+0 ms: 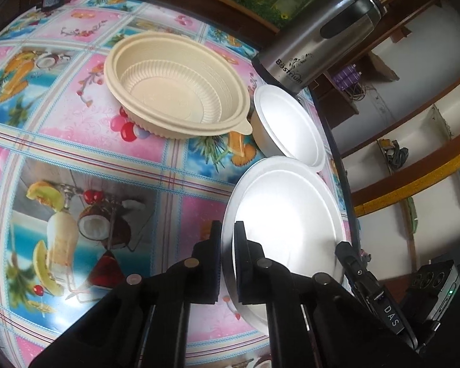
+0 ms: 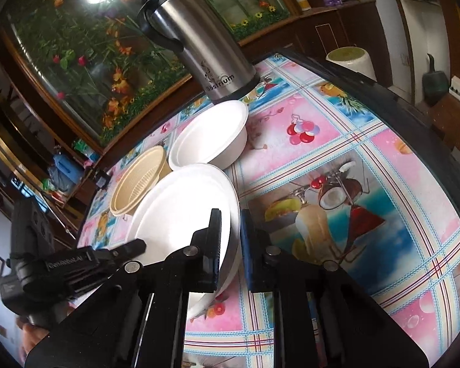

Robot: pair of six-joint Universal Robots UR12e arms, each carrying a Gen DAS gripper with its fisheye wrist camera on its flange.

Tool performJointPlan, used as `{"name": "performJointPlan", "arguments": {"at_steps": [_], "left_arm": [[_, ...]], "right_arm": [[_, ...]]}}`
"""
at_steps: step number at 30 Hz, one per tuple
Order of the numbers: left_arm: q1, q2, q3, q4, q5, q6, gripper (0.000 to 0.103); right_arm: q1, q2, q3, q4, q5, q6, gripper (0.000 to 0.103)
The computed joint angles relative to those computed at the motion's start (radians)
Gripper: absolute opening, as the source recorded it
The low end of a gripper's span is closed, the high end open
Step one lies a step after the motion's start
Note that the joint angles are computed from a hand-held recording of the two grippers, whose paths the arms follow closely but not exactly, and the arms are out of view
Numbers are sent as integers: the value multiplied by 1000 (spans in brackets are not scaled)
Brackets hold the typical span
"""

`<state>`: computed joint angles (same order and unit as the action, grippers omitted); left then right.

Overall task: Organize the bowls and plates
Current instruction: 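Close both grippers on the white foam plate rim and lift it, then carry the white plate with both grippers onto the red plate stack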

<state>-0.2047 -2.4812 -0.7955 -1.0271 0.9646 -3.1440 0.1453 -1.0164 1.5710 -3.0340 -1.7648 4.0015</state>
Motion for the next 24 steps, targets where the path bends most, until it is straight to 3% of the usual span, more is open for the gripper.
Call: {"name": "performJointPlan", "arguments": {"at_steps": [10,24], "left_arm": [[2,23,-37,35,42,7,5],[55,120,-210,156,123,-19,5]], "right_arm": [[-6,4,1,-21,58,14,11],[56,55,-88,8,64,-35,11]]}}
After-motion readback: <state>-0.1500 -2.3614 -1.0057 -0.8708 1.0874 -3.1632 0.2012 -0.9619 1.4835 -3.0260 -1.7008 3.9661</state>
